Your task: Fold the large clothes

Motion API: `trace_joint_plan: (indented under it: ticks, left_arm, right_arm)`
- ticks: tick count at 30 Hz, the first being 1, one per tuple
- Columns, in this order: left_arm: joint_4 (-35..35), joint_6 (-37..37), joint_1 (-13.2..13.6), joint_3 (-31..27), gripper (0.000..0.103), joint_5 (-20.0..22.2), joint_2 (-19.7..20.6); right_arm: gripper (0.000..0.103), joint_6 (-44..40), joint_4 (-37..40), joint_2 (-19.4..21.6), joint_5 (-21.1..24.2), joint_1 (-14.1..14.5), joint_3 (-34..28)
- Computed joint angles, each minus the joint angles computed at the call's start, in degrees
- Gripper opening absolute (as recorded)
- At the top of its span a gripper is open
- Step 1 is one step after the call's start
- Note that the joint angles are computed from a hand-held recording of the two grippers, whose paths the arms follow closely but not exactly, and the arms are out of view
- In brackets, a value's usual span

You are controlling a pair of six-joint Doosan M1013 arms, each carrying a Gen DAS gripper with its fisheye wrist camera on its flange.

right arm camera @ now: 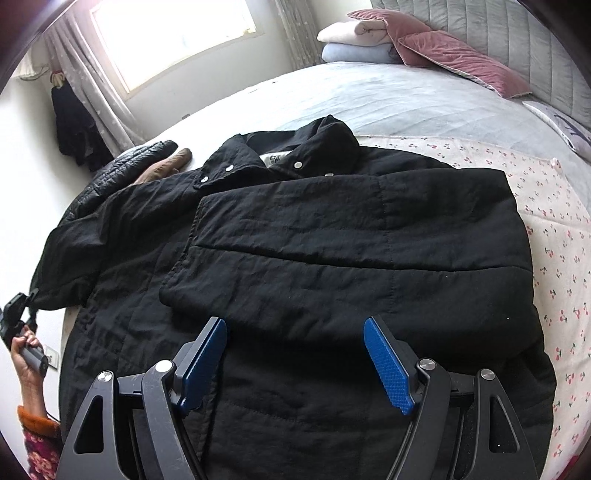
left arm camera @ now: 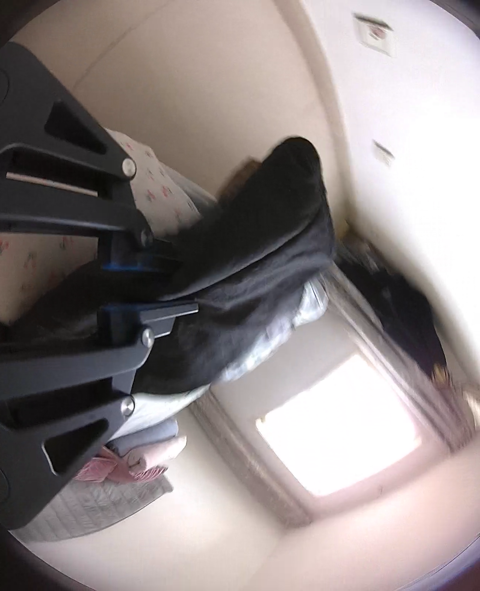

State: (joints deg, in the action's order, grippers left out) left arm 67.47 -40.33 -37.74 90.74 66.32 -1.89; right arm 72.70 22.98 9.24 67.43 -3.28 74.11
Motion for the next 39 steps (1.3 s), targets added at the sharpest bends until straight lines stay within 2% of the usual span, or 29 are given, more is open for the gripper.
trace_joint_plan:
  ticks: [4, 6, 11, 15, 17, 23, 26, 27, 30, 32, 33, 35, 36, 37, 39]
  left_arm:
    - [6.22, 5.24, -2.27, -2.51, 0.010, -1.94, 0.77]
    - [8.32, 10.27, -3.18, -5.01, 0.010, -3.71, 1.83]
    - [7.27, 22.15, -4.35, -11.19, 0.010, -10.56, 4.75]
    - [-0.03, 34.24, -4.65, -18.39, 0.010, -15.62, 9.28]
    - [-5.82, 41.51, -4.43, -22.40, 0.009, -17.83, 12.15]
    - [-24.10, 64.15, -5.11, -31.57, 0.010, -19.06, 20.32]
    - [-37.71, 77.94, -4.88, -32.95, 0.010, -17.86, 22.50]
    - [-43.31, 83.51, -4.27, -34.02, 0.015, -16.14, 23.48]
    - [-55.69, 97.39, -2.53, -38.41, 0.023, -6.27, 27.62]
    - [-59.16, 101.46, -2.02, -40.01, 0.025, -0.95, 29.11]
    - [-59.13, 102.74, -2.05, -39.76, 0.026, -0.28, 28.97]
    - [-59.31, 105.59, -1.93, -38.94, 0.041, -0.80, 27.70]
    - [-59.60, 106.53, -2.12, -38.78, 0.054, -1.53, 27.04]
    - [-59.27, 107.00, -2.17, -37.95, 0.061, -2.80, 26.11]
    - [-54.11, 105.84, -2.85, -37.09, 0.066, -3.53, 24.16]
  right_arm:
    - [0.078, 0.10, 1.08, -0.11, 0.01, -0.36, -0.18]
    - [0.078, -0.06, 1.60, -0.15, 0.21, -0.46, -0.30]
    - [0.078, -1.05, 3.22, -0.60, 0.80, -1.06, -0.78]
    - [0.078, -0.88, 4.42, -0.73, 1.33, -1.76, -1.07]
    - [0.078, -1.15, 5.01, -0.69, 1.58, -2.01, -1.20]
    - [0.078, -0.41, 6.11, -0.42, 1.83, -2.67, -1.42]
    - [0.078, -0.33, 6.85, -0.38, 1.67, -3.14, -1.48]
    - [0.078, -0.13, 7.13, -0.38, 1.54, -3.30, -1.46]
    - [0.078, 1.09, 7.27, -0.42, 1.13, -3.59, -1.32]
    - [0.078, 1.37, 7.57, -0.41, 1.07, -3.63, -1.26]
    - [0.078, 1.26, 7.76, -0.37, 1.17, -3.59, -1.27]
    - [0.078, 0.88, 8.02, -0.31, 1.35, -3.49, -1.18]
    - [0.078, 0.76, 8.34, -0.16, 1.53, -3.42, -1.17]
    - [0.078, 0.58, 8.99, -0.03, 1.74, -3.44, -1.10]
    - [0.078, -0.89, 12.39, 0.17, 1.56, -3.75, -0.43]
